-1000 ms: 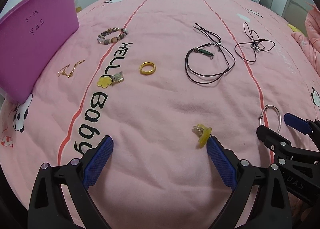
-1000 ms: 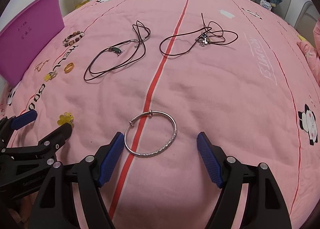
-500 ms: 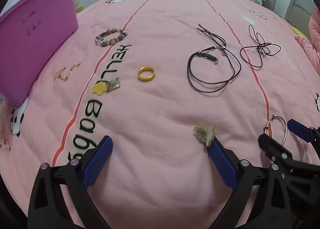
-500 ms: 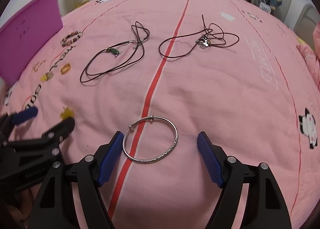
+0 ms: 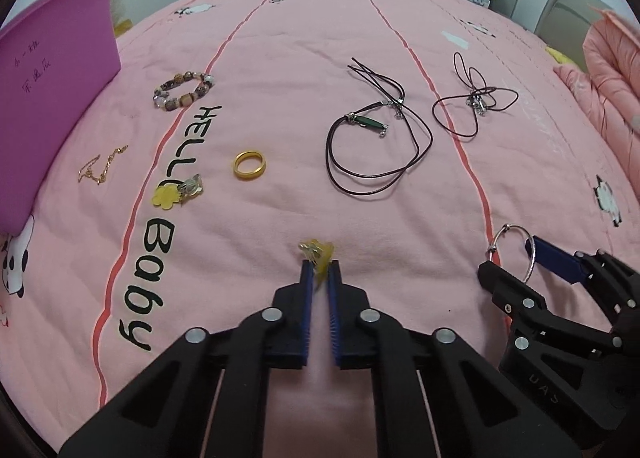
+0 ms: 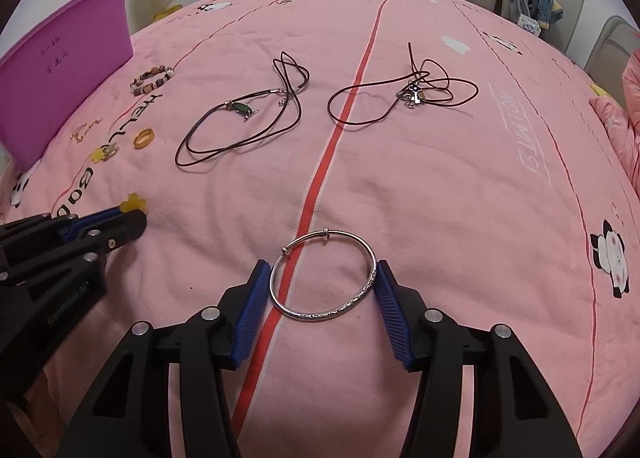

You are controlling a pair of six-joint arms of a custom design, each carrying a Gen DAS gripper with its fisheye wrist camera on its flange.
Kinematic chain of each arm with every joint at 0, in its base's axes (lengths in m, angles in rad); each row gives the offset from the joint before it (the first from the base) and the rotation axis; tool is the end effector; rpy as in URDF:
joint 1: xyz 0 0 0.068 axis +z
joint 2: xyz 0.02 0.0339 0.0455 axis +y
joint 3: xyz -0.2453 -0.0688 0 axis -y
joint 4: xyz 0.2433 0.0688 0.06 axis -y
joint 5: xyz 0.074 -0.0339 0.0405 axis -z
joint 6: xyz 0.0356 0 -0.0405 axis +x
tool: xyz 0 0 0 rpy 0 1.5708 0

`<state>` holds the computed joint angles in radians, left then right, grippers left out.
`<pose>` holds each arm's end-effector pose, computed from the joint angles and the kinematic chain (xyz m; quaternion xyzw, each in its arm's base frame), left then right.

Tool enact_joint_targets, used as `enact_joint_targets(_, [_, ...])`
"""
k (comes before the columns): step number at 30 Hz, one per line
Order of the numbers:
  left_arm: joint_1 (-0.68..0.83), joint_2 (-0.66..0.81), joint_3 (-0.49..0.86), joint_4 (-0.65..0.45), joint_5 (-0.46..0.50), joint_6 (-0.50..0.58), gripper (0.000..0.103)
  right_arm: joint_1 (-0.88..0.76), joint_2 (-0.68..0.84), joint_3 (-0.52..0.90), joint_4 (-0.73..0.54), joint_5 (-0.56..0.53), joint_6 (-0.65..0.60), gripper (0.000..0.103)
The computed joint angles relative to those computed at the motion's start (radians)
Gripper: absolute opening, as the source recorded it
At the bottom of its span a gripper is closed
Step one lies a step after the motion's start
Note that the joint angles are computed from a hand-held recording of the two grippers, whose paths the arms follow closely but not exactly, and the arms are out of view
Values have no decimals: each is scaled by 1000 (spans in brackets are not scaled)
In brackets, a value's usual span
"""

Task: Organize jewelry
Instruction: 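Grasp the yellow flower charm with the left tool while the right tool grasps the silver bangle, then carry the charm with the left tool while the right tool carries the bangle to the tub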

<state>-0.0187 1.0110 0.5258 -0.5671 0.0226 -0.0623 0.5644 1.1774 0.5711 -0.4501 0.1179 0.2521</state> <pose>0.1872 -0.0043 0.1658 -0.0182 0.9664 -0.0213 0.2557 0.1830 0.1109 0.1555 -0.1353 0.9560 0.0485 0.2557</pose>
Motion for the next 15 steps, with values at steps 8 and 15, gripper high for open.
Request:
enact_joint_targets(8, [103, -73, 49, -119, 126, 59, 3, -5, -76, -22, -45, -22, 38, 52])
enact_joint_targets(15, [166, -113, 82, -182, 172, 106, 3, 14, -128, -19, -88, -8, 62, 52])
